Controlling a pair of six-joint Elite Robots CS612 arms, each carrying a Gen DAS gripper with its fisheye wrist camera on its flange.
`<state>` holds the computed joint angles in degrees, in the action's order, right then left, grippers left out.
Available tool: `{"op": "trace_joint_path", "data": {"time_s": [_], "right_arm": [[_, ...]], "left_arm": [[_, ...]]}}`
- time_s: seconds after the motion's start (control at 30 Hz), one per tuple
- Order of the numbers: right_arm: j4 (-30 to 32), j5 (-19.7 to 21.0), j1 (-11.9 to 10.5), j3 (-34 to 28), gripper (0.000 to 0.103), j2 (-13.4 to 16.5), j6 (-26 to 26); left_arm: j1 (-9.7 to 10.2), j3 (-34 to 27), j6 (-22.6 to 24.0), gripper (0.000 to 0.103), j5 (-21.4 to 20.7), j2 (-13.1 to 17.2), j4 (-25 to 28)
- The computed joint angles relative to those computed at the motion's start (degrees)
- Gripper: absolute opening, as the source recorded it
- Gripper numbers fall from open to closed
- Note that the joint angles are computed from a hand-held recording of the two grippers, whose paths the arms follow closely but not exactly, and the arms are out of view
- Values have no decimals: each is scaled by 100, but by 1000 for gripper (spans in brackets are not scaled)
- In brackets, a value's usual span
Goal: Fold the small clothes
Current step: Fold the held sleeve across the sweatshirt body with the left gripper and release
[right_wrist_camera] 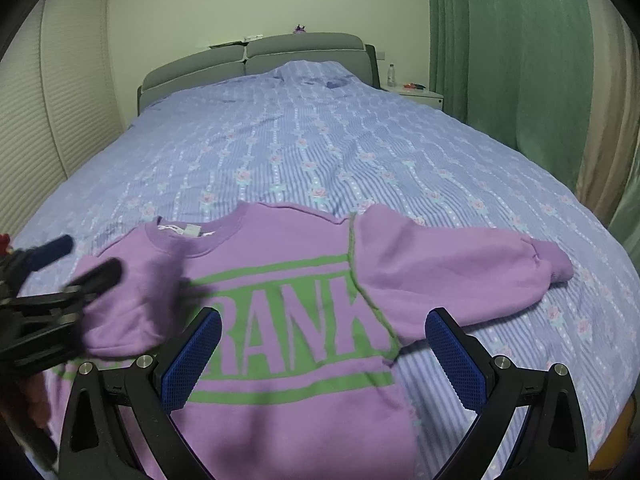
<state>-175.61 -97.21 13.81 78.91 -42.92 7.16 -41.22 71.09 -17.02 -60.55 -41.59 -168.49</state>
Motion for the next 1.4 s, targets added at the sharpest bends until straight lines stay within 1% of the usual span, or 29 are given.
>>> {"op": "trace_joint_path", "data": {"time_s": [0.03, 0.1, 0.2, 0.3, 0.33, 0.47, 0.57, 0.63, 0.73, 0.77, 0.9, 0.97, 1.03, 1.07, 1.1, 1.13, 1.17, 1.2, 1.23, 1.27, 1.33, 1.4], "right_arm": [[-20, 50, 6, 6, 103, 1, 5], [-56, 206, 19, -3, 103, 19, 37], [-22, 384, 65, -88, 103, 96, 27], [102, 609, 105, -210, 103, 196, 35], [134, 673, 114, -250, 103, 223, 55], [319, 852, 151, -410, 102, 337, 227], [401, 919, 171, -500, 102, 396, 307], [441, 943, 178, -560, 102, 433, 338], [518, 1023, 170, -645, 99, 487, 400], [555, 1056, 165, -672, 97, 503, 435], [725, 1253, 136, -829, 93, 597, 606], [860, 1354, 120, -928, 87, 660, 755], [1038, 1530, 89, -1030, 84, 723, 995], [1142, 1464, 96, -1072, 80, 738, 1096], [1193, 1331, 125, -1114, 79, 754, 1089], [1185, 1274, 141, -1137, 75, 764, 1030], [1210, 1296, 149, -1163, 67, 773, 969], [1294, 1362, 150, -1197, 61, 779, 947], [1305, 1435, 145, -1209, 43, 782, 930], [1271, 1592, 125, -1210, 23, 788, 912], [1148, 2045, 64, -1220, 17, 809, 1025], [823, 2217, 40, -1201, 14, 820, 986]], "left_arm": [[-1, 126, 8, 98, 50, -69, -78], [18, 567, -2, 98, 96, -287, -346], [47, 1048, 35, 96, 149, -511, -409], [78, 1435, -39, 90, 112, -637, -482], [100, 1510, -88, 85, 37, -655, -439], [153, 1641, -293, 76, -73, -632, -298], [162, 1612, -271, 76, -96, -557, -245], [163, 1541, -235, 73, -39, -493, -124], [189, 1473, -249, 72, -36, -424, -39], [202, 1456, -242, 72, -65, -403, -37], [257, 1408, -302, 73, -246, -336, -67], [272, 1385, -332, 73, -277, -314, -97], [273, 1345, -384, 73, -237, -296, -81], [278, 1319, -425, 72, -218, -288, -52], [280, 1301, -523, 71, -188, -289, -23], [277, 1295, -643, 64, -128, -297, -6], [259, 1305, -863, 61, 51, -312, 7], [247, 1317, -999, 61, 164, -328, 42], [236, 1325, -1040, 61, 229, -333, 39], [186, 1343, -1064, 61, 484, -336, 85], [102, 1371, -1013, 61, 929, -326, 188], [51, 1403, -1103, 62, 1196, -340, 354]]}}
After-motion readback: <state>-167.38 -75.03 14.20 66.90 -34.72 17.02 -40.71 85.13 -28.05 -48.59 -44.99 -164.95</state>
